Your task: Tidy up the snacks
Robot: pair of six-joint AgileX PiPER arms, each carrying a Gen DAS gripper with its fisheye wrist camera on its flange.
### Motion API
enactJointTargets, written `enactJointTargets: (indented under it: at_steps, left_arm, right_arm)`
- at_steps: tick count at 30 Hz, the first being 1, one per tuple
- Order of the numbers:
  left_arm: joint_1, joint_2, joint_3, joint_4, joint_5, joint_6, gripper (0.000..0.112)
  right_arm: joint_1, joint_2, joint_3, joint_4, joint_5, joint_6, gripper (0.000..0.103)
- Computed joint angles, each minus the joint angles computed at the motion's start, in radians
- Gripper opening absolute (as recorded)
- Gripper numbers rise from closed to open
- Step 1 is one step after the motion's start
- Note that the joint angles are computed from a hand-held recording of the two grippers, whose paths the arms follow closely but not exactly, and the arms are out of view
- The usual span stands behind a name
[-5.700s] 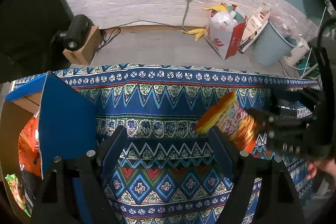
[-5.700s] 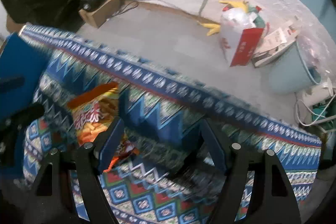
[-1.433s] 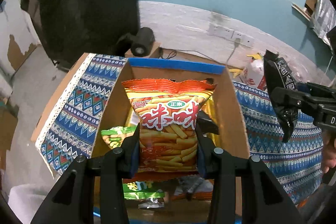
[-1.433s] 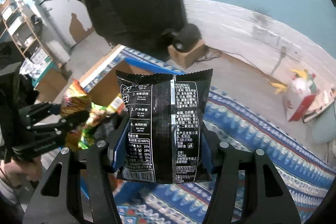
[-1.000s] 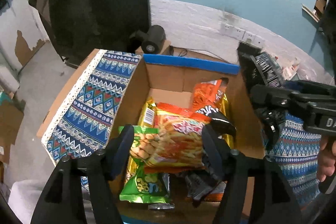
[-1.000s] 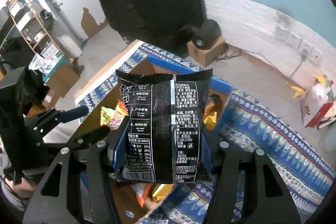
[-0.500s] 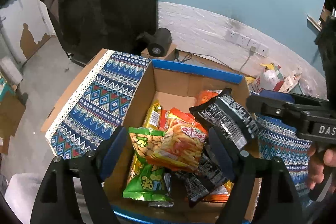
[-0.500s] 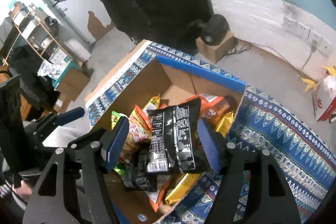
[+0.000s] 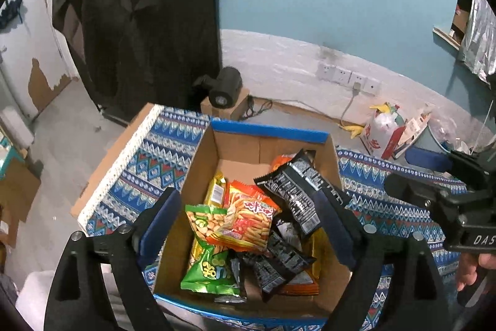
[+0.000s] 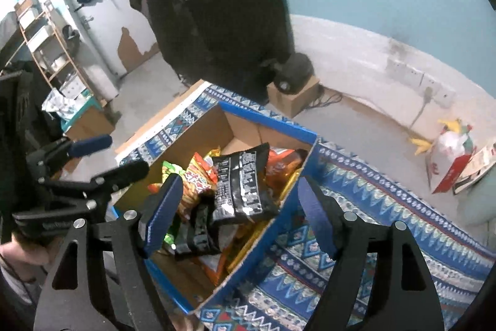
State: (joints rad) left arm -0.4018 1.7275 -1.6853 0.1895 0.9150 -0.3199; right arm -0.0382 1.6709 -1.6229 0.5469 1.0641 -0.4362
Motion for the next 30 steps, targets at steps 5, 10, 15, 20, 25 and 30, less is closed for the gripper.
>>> enactJointTargets:
  at_steps: [5,10,15,20,25,30]
  left_arm:
    - [-0.042,-0.038,0.025,0.079,-0.010,-0.060,0.098]
    - [-0.089,-0.079,0.087,0.169,-0.026,-0.115,0.101]
    - [-0.115,-0.103,0.124,0.203,-0.031,-0.147,0.102]
    - [-0.134,-0.110,0.133,0.219,-0.029,-0.160,0.102]
    - [-0.158,-0.106,0.135,0.275,-0.024,-0.185,0.102]
    - [-0.155,-0.103,0.132,0.260,-0.021,-0.181,0.102]
  right_arm:
    - [-0.023,-0.064,0.062,-0.020,-0.035,-0.001,0.078]
    - [-0.060,-0.133,0.135,-0.026,-0.064,-0.025,0.078]
    - [-0.111,-0.186,0.202,0.001,-0.056,-0.054,0.078]
    - [-0.138,-0.230,0.252,0.011,-0.058,-0.074,0.078]
    - [-0.140,-0.254,0.280,0.004,-0.072,-0.087,0.078]
    - [-0.147,-0.254,0.288,0.009,-0.081,-0.093,0.078]
